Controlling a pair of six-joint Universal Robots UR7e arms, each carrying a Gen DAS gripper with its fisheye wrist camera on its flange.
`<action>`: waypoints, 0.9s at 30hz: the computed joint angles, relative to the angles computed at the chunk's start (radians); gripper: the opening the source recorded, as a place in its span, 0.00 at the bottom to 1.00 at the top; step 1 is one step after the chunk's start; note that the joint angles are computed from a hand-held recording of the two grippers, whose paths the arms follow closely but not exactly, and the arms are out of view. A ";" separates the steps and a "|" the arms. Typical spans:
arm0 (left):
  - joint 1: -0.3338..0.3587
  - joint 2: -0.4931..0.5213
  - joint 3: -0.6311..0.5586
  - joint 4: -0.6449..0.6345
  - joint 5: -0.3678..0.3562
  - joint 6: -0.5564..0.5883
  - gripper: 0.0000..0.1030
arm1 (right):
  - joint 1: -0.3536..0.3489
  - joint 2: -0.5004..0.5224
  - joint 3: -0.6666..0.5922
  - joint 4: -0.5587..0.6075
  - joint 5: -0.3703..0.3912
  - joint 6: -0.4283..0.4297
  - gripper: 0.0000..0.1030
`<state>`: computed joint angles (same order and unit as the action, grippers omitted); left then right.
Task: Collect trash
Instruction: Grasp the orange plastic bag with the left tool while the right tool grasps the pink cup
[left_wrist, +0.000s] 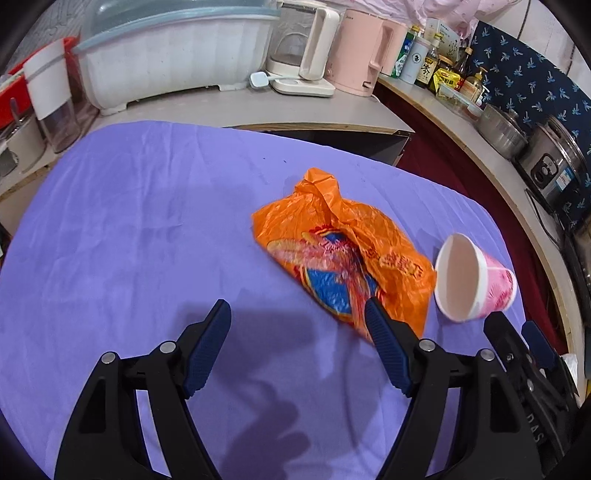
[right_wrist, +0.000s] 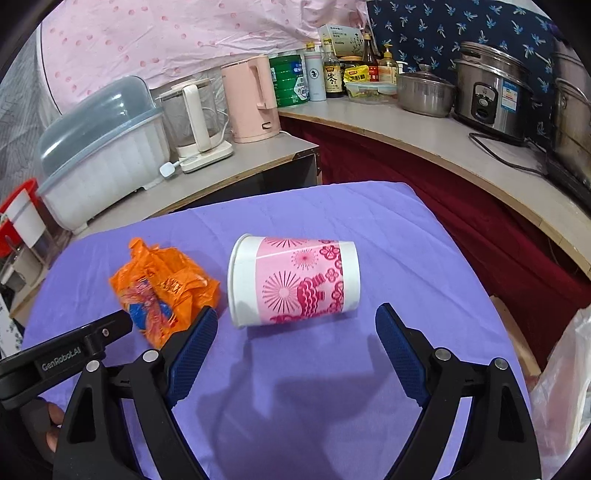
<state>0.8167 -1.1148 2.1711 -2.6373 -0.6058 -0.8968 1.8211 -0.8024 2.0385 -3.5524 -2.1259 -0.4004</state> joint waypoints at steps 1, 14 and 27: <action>0.015 0.012 -0.012 -0.022 -0.011 0.023 0.69 | -0.001 0.005 -0.008 0.005 0.001 -0.003 0.81; 0.065 0.086 -0.084 -0.117 -0.056 0.148 0.50 | -0.024 0.062 -0.099 0.107 0.005 0.012 0.77; 0.011 0.067 -0.045 -0.143 -0.076 0.154 0.07 | -0.048 -0.002 -0.032 0.132 0.065 0.027 0.52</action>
